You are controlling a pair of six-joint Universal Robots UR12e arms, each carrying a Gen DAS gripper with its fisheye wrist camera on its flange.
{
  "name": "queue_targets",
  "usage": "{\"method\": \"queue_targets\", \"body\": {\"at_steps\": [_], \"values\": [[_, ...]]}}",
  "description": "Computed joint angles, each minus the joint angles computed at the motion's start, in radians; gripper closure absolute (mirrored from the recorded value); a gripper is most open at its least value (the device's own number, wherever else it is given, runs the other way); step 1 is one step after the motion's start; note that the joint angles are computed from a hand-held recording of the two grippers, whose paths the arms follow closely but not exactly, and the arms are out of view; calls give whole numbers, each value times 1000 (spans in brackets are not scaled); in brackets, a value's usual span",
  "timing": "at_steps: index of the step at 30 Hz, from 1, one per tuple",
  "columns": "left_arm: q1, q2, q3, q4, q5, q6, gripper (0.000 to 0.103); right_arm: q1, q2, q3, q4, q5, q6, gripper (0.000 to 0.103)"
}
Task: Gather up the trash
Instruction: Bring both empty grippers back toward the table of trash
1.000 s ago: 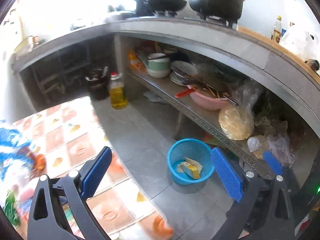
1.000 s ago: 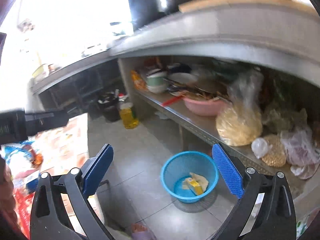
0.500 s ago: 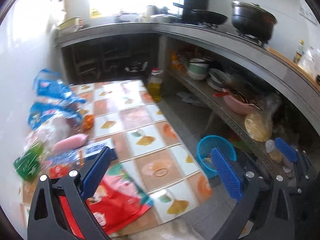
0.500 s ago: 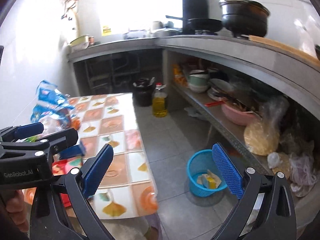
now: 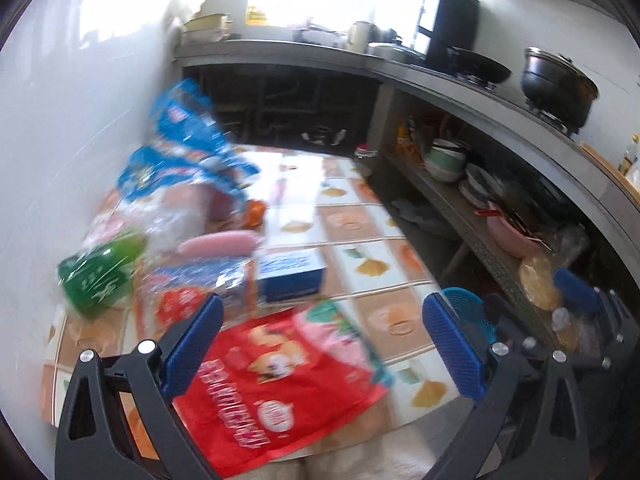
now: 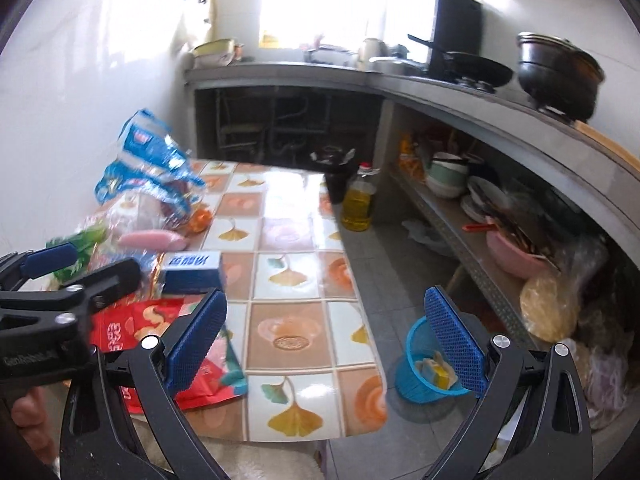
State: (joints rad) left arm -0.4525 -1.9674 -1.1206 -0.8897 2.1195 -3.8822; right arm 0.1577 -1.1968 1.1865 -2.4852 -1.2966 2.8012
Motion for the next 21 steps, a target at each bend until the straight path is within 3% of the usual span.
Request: {"method": "queue_targets", "body": {"at_steps": [3, 9, 13, 21], "values": [[14, 50, -88, 6, -4, -53, 6, -4, 7, -8, 43, 68, 0, 8], [36, 146, -267, 109, -51, -65, 6, -21, 41, -52, 177, 228, 2, 8], [32, 167, -316, 159, -56, -45, 6, -15, 71, -107, 289, 251, -31, 8], [42, 162, -327, 136, -124, 9, 6, -9, 146, -238, 548, 329, -82, 8]]}}
